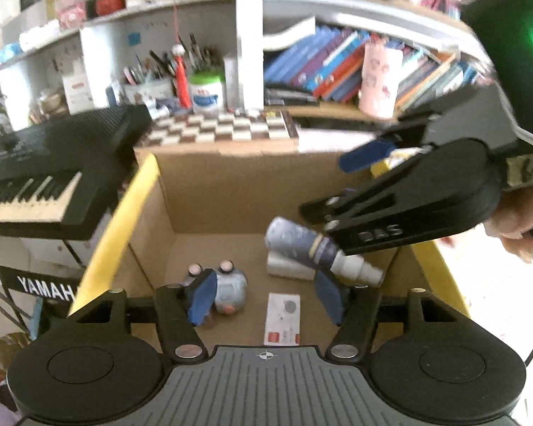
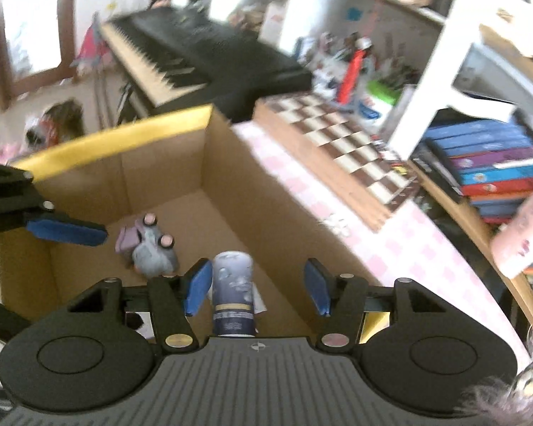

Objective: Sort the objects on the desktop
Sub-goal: 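Lower the medicine box and spray bottle into the yellow box and open both grippers, then withdraw both grippers up out of the yellow box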

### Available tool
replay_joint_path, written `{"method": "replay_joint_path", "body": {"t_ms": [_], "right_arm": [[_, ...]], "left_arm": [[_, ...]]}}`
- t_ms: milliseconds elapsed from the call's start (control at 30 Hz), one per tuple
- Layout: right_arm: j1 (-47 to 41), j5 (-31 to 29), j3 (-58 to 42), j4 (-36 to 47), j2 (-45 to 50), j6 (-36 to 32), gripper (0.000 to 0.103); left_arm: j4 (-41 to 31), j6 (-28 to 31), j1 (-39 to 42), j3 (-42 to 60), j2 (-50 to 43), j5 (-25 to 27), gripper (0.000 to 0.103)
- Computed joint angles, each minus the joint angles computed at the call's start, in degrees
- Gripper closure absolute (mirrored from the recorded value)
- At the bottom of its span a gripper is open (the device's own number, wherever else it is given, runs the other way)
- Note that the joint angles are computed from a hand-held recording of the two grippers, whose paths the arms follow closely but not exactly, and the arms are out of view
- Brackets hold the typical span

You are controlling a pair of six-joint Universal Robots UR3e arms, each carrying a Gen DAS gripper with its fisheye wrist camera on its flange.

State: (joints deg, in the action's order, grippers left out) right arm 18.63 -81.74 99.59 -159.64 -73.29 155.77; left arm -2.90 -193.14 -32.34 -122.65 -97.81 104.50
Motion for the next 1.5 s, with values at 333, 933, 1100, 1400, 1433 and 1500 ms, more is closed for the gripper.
{"method": "replay_joint_path", "body": {"t_ms": [333, 933, 1100, 1400, 1433, 1500], "right_arm": [[2.07, -6.84, 14.55, -11.78, -12.88, 8.70, 0.048], [25.48, -39.10, 29.96, -16.95, -28.67, 36.94, 0.044], [34.45, -49.52, 32.30, -10.56, -30.98, 51.84, 0.044], [49.40, -61.44, 31.08, 5.05, -28.31, 75.28, 0.044], [50.59, -61.81, 30.60, 7.17, -28.04, 77.70, 0.044], [52.89, -62.42, 29.66, 11.21, -27.32, 81.88, 0.044]], "left_arm": [[6.26, 1.39, -5.27, -5.39, 6.73, 8.90, 0.026], [3.53, -6.43, -18.50, -17.55, 24.74, 24.15, 0.011], [-1.64, -12.79, -25.48, -19.08, 27.38, 30.26, 0.010], [-14.83, -27.15, -35.15, -20.30, 30.68, 37.94, 0.010], [-16.29, -28.79, -36.20, -20.29, 30.86, 38.42, 0.010], [-18.97, -31.29, -37.84, -20.12, 31.19, 38.92, 0.010]]}}
